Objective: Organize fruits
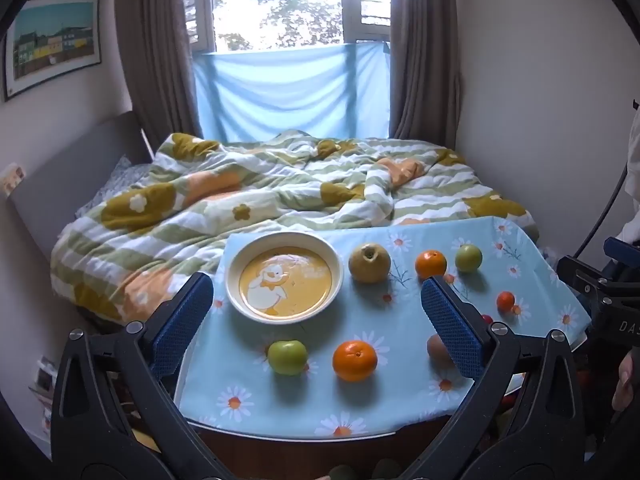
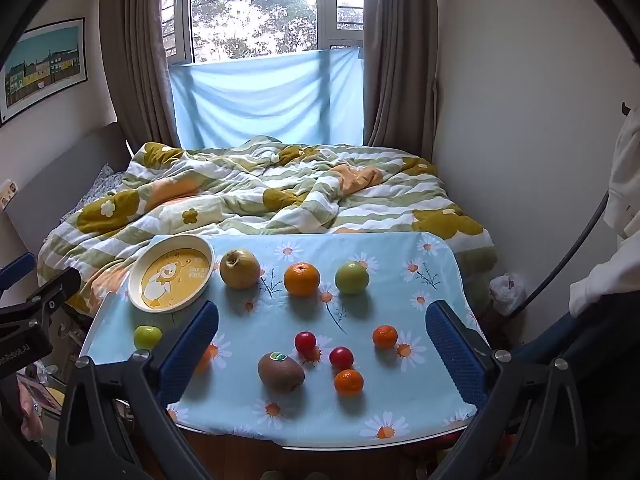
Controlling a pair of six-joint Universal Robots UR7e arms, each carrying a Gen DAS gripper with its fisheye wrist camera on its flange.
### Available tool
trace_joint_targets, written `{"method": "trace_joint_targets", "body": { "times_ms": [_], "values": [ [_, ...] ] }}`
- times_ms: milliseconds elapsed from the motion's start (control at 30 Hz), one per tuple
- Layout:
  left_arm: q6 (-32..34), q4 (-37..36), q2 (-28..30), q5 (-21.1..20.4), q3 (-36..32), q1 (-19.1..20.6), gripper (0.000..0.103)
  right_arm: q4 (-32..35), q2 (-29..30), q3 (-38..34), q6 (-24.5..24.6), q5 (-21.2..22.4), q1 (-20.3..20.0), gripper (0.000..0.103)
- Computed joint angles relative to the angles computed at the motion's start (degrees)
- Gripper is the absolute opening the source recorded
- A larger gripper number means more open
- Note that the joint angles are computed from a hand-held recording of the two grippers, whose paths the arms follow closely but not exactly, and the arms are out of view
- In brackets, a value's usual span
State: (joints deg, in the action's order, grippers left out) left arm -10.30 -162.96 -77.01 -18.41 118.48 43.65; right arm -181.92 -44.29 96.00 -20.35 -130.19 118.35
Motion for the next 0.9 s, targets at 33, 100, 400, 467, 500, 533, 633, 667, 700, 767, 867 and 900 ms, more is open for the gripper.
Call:
{"method": "trace_joint_targets", "body": {
  "times_ms": [33,100,400,467,500,533,633,667,700,767,867,900],
  "values": [
    [-0.05,-0.35,-0.14,0.01,0.13,-0.05,0.103,0.00,0.00,0.00,0.00,0.00,0.00,0.103],
    [-0.83,1.69,-0.51,-0.06,-0.60,-0.01,0.103,0.27,-0.13,0.01,0.06,-0.13,-0.02,0.103],
    [0.18,1.21,0.17,0.73,-0.64,-0.61,0.103,-0.08,-0.63,0.41,-0.09,0.54,-0.27,0.103],
    [-0.59,1.84,-0.11,1.01,-0.17,-0.86,0.103,0.00,-0.68,0.43,0.03,0.59,-0.29,0.103],
    [-0.98,2.11,-0.04,1.17,-0.20,-0.89,0.103,0.03,-0.68,0.43,-0.03,0.63,-0.30,0.103],
    [-1.15,1.92,0.24,1.28,-0.20,-0.80,0.103,0.13,-0.68,0.42,-0.03,0.70,-0.32,0.103],
    [-2.42,3.12,0.40,2.06,-0.28,-1.02,0.103,0.09,-0.74,0.45,0.04,0.72,-0.32,0.103],
    [-2.57,3.25,0.38,2.12,-0.27,-0.99,0.103,0.09,-0.74,0.45,0.04,0.72,-0.32,0.103],
    [-2.80,3.53,0.38,2.25,-0.24,-1.10,0.103,-0.13,-0.72,0.46,-0.02,0.69,-0.31,0.103],
    [-3.10,3.80,0.30,2.45,-0.15,-1.21,0.103,-0.10,-0.73,0.47,0.00,0.77,-0.33,0.103],
    [-3.43,4.01,0.10,2.32,-0.06,-1.14,0.103,-0.24,-0.69,0.45,-0.05,0.75,-0.32,0.103],
    [-3.67,4.15,-0.02,2.25,0.01,-1.15,0.103,-0.24,-0.69,0.45,-0.05,0.75,-0.32,0.103]
  ]
}}
